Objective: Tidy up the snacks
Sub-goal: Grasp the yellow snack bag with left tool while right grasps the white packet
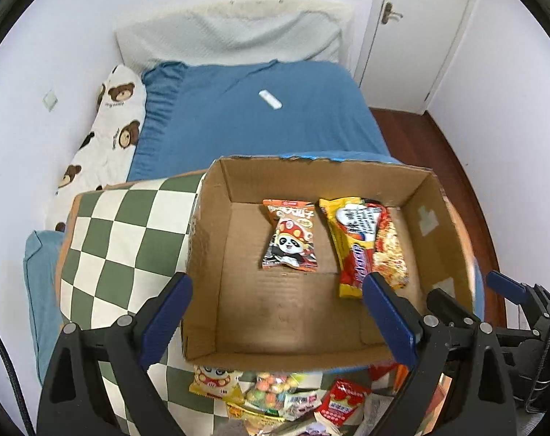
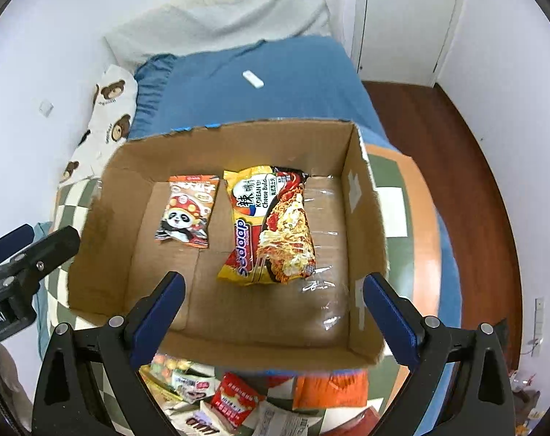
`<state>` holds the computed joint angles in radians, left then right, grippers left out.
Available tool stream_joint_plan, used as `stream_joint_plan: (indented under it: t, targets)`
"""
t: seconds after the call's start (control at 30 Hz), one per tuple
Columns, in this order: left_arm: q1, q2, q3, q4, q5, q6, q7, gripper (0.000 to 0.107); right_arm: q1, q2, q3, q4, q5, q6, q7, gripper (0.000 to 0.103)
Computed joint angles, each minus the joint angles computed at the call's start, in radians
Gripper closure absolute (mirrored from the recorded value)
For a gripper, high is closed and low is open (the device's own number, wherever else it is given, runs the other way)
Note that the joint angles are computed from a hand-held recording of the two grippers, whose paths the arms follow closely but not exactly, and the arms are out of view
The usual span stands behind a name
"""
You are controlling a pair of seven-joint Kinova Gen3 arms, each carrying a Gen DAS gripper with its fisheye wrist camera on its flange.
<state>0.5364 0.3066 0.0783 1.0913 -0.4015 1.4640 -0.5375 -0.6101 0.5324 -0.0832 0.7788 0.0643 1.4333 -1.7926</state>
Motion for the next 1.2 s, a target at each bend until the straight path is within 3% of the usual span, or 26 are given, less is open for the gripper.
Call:
stream_joint_plan:
  t: [0.23,0.43,0.53,0.63,0.73,0.8,0.9,0.97,1.03,1.1,1.2]
  targets:
    - [0.067,-0.066,0.026,0.037,-0.052,0.009,0.083,0.012,-0.004,-0.132,-0.017,0.128,0.008,-0.062,-0.026,0.003]
    - [0.144,-0.140,0.074,0.169,-0.116,0.041,0.222,0.012,0.047,-0.252,-0.060,0.333,-0.072,-0.124,-0.033,0.003]
    - [0.199,-0.177,0.050,0.294,-0.048,0.021,0.253,0.012,0.075,-0.301,-0.080,0.471,-0.113,-0.147,-0.052,0.003]
    - [0.116,-0.175,0.150,0.433,0.074,-0.018,0.276,0.012,0.090,-0.324,-0.093,0.610,-0.121,-0.182,-0.091,0.003]
    - [0.010,-0.154,0.241,0.567,0.196,-0.125,0.247,0.012,0.102,-0.327,-0.084,0.733,-0.138,-0.230,-0.114,0.004]
    - [0.020,-0.122,0.224,0.604,0.228,-0.165,0.223,0.012,0.105,-0.316,-0.082,0.782,-0.127,-0.255,-0.138,0.008]
    - [0.089,-0.049,0.142,0.604,0.227,-0.201,0.176,0.012,0.094,-0.293,-0.081,0.822,-0.084,-0.289,-0.169,0.015]
    - [0.099,-0.010,0.138,0.589,0.199,-0.218,0.165,0.021,0.082,-0.267,-0.083,0.827,-0.058,-0.291,-0.180,0.023]
    - [0.109,0.029,0.128,0.565,0.192,-0.212,0.144,0.052,0.069,-0.235,-0.078,0.824,-0.042,-0.289,-0.175,0.034]
    - [0.108,0.032,0.116,0.569,0.214,-0.224,0.137,0.063,0.085,-0.234,-0.093,0.848,-0.056,-0.319,-0.156,0.042]
    - [0.103,-0.013,0.100,0.630,0.253,-0.255,0.181,0.064,0.064,-0.261,-0.097,0.876,-0.034,-0.323,-0.135,0.045]
